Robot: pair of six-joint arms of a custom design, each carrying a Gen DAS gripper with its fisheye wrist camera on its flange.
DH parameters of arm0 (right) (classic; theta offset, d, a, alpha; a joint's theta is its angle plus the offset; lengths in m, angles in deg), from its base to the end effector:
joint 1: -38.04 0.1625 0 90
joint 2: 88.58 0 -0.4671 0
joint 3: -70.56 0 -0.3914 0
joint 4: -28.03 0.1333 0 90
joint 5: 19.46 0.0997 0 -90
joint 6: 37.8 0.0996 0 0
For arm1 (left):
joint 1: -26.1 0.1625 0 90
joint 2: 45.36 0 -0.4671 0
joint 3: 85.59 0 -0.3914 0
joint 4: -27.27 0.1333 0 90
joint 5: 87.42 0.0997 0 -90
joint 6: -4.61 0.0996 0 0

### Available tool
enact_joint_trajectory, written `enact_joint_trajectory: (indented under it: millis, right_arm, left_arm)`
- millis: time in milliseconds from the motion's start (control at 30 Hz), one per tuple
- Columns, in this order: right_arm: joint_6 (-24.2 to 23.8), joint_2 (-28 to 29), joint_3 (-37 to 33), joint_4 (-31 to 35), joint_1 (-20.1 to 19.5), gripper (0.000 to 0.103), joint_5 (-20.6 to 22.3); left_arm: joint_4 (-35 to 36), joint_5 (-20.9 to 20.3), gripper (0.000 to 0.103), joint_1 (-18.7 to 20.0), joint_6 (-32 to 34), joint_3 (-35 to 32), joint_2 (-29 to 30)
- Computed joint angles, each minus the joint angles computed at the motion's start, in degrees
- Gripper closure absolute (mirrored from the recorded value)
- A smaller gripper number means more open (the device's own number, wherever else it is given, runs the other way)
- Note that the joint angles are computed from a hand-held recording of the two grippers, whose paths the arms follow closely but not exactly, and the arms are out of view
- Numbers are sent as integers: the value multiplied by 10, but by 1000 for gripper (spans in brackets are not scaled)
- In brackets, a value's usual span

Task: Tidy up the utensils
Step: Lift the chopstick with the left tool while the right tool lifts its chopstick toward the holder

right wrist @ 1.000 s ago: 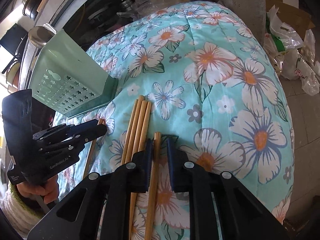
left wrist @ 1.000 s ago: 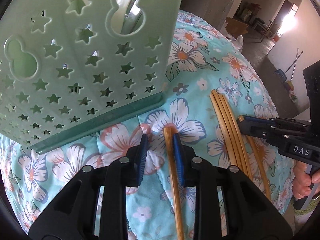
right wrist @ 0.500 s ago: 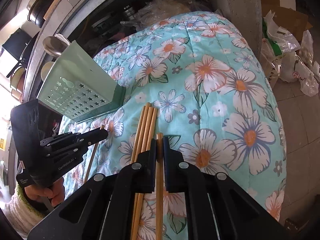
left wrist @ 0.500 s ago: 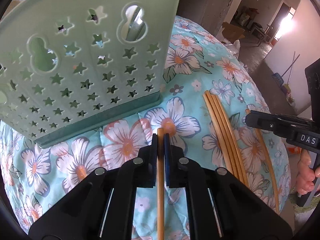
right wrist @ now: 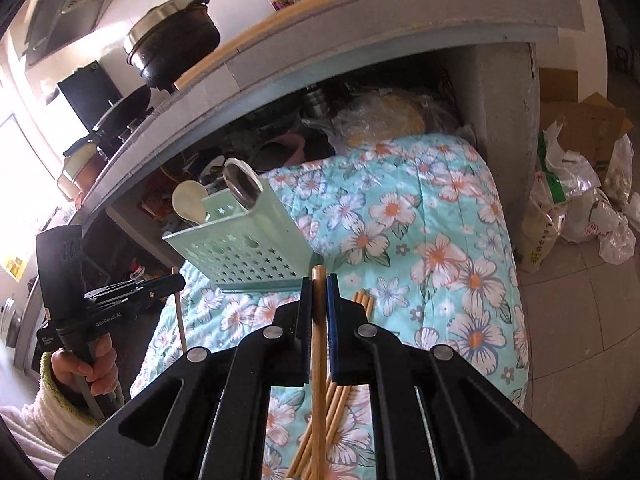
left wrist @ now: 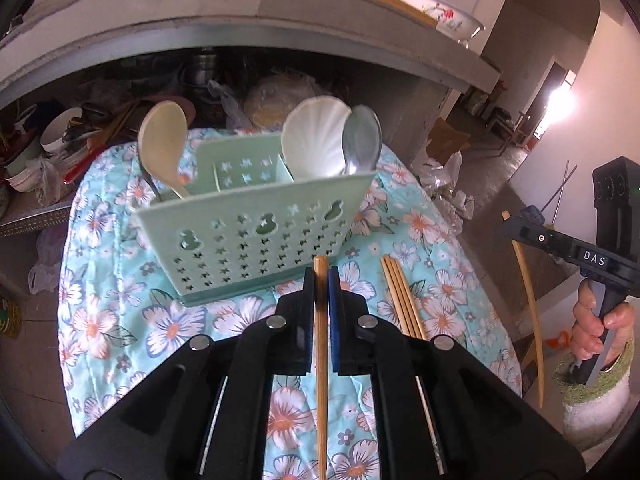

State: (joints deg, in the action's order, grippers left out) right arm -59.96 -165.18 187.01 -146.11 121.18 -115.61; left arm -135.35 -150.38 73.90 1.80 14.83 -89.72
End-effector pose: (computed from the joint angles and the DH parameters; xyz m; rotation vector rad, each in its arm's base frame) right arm 0.0561 -0.5600 0.3648 0.2974 -2.6525 1.0155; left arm -0.3200 -0.6188 0.1077 0.8358 2.6203 -0.6225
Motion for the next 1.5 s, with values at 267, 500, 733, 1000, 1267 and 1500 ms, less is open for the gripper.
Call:
enact_joint_trajectory:
  millis: [267, 500, 733, 1000, 1267, 1500]
  right_arm:
    - [-5, 9, -40, -8, 40, 96, 42]
    - [0, 37, -93, -17, 69, 96, 94]
    - [16, 82, -171, -11, 95, 96, 155]
    - [40, 153, -256, -18, 104, 96, 194]
    - [48, 210, -340, 12, 120, 96, 199]
    - [48, 253, -385, 11, 126, 96, 182]
  left_arm:
    - [-74, 5, 97, -11, 25, 2, -45]
    - [-133, 2, 98, -17, 52, -33, -47]
    - [-221, 28, 98, -22, 104, -87, -23]
    - [-258, 29, 98, 4, 130, -153, 35]
    - [-266, -8, 98, 16, 120, -191, 38]
    - [-269, -19, 98, 27, 128, -211, 64]
